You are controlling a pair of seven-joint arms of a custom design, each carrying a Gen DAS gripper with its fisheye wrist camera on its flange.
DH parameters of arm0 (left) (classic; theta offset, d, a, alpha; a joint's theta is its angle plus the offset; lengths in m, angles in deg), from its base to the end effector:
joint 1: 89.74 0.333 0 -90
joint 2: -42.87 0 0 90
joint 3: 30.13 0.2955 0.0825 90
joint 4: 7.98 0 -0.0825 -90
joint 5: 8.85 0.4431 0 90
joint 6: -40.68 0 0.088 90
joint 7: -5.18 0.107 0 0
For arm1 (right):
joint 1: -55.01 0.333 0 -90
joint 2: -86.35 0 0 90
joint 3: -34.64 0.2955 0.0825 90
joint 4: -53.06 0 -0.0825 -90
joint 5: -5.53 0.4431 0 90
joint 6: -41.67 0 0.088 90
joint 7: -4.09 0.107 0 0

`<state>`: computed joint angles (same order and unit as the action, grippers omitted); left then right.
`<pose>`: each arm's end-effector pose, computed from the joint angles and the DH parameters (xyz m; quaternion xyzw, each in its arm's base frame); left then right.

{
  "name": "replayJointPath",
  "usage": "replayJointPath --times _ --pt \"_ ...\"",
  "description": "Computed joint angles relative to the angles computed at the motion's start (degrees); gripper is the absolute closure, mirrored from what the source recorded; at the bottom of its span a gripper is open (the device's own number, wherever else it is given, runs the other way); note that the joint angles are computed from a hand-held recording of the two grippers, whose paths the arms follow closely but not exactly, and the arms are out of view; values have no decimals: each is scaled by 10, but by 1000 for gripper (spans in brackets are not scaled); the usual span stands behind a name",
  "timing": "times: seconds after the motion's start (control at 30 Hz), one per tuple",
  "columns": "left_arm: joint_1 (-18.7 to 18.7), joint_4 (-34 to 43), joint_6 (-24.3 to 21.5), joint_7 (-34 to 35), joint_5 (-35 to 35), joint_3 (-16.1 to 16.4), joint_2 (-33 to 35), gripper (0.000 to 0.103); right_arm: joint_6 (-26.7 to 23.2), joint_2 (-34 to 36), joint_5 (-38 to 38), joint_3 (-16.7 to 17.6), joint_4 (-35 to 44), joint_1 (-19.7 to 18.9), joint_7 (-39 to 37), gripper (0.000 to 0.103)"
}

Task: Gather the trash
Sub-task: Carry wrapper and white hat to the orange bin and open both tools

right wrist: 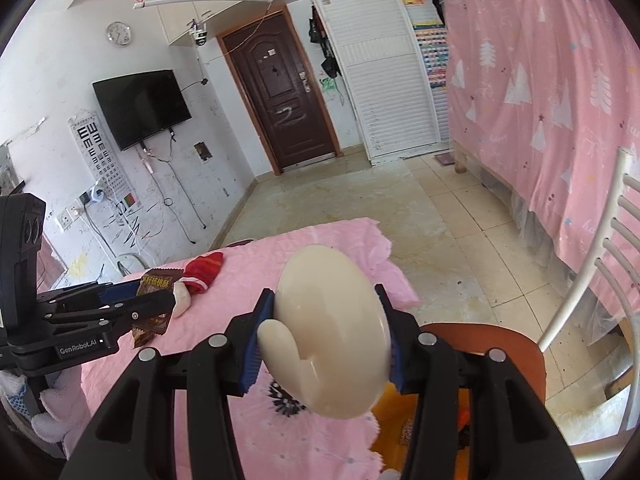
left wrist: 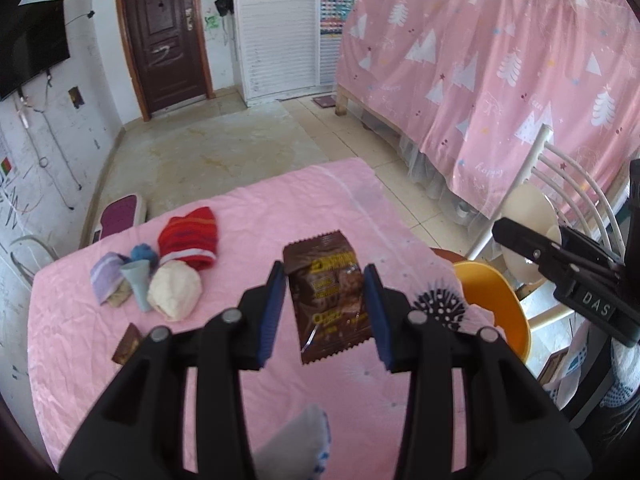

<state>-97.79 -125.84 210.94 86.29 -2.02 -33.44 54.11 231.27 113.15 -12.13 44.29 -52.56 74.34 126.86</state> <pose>0.6563 -0.1390 0.3686 -0.6112 0.7088 -0.2739 0.2214 0.6247 0.3670 0.3404 -0.6806 0.5528 -0.1384 0.4605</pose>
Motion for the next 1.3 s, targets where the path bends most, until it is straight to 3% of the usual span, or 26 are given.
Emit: replayJointPath --times 0.13,0.3,0.43,0.63,0.73,0.83,0.9,0.93,0.97,1.17,1.3 --pt "16 12 -12 59 -53 -35 9 65 14 -13 14 -33 -23 19 8 64" --pt "66 33 -36 249 -235 -123 23 65 25 -32 36 -82 -51 54 10 64" --pt "71 59 -60 355 -331 -154 39 65 39 -43 50 -95 -73 54 8 64" --pt "35 99 -79 413 -374 -147 66 65 63 -53 84 -112 -101 61 0 64" --pt "18 120 -89 412 -367 -139 81 65 74 -55 90 -105 -109 47 1 64" --pt "2 135 -99 399 -351 -129 94 65 84 -58 122 -125 -121 65 -11 64" --pt "-4 141 -101 394 -342 -127 101 58 89 -58 144 -132 -124 72 -20 64" --pt "-6 143 -98 392 -338 -127 104 49 90 -58 144 -126 -124 65 -19 64" --pt "-8 143 -94 389 -336 -126 105 41 90 -57 144 -122 -124 60 -19 64" --pt "-1 136 -92 379 -335 -124 98 41 77 -49 137 -108 -111 49 -17 64" --pt "13 125 -89 385 -350 -127 88 41 67 -46 151 -129 -102 75 -27 63"
